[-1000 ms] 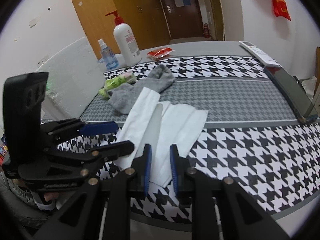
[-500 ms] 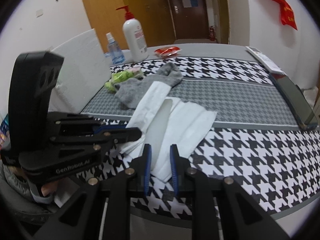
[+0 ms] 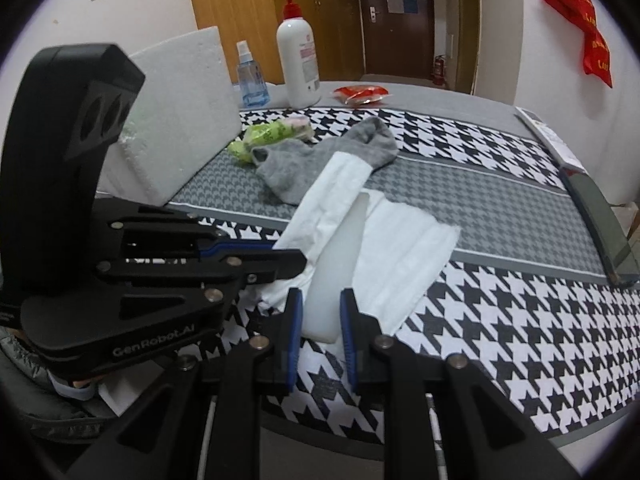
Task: Organize soft objects
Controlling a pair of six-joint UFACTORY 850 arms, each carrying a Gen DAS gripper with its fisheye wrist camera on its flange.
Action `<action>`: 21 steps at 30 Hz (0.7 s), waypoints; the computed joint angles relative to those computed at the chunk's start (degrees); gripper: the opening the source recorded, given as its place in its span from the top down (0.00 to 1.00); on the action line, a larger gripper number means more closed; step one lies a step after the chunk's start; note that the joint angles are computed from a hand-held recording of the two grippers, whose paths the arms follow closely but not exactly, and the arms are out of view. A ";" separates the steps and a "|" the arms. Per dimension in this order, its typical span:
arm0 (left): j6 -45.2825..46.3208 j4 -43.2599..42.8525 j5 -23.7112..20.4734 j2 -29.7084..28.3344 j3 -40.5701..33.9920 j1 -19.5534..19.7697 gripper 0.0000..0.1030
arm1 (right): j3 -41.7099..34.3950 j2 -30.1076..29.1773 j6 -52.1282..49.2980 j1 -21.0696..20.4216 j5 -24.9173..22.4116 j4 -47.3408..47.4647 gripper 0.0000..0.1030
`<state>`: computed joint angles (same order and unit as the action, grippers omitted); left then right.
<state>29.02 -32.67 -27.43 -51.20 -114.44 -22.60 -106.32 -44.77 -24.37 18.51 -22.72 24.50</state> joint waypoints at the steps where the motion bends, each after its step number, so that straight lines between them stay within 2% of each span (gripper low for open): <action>1: 0.45 -0.65 -0.16 -0.01 0.02 0.11 0.96 | -0.17 -0.04 0.47 0.08 -0.16 -0.66 0.76; 5: 1.42 -1.69 -0.32 0.31 0.52 0.32 0.96 | -1.38 -0.80 5.35 0.83 -0.55 -6.20 0.64; 8: 1.73 -2.25 -0.69 0.24 0.34 0.46 0.96 | -2.11 -1.36 7.99 1.12 -0.71 -8.96 0.64; 9: 1.60 -2.16 -0.77 0.05 0.07 0.46 0.96 | -2.40 -1.49 8.50 1.12 -0.89 -9.42 0.65; 11: 2.09 -2.69 -0.94 0.19 0.24 0.57 0.96 | -2.71 -1.60 10.25 1.05 -1.15 -10.63 0.74; 17: 1.90 -1.91 0.30 1.19 1.54 0.55 0.96 | -2.49 -1.22 9.52 0.26 -1.16 -7.55 0.81; 21: 0.55 -0.34 2.43 2.57 3.45 0.74 0.96 | 0.23 1.06 10.80 -0.15 1.20 -8.27 0.81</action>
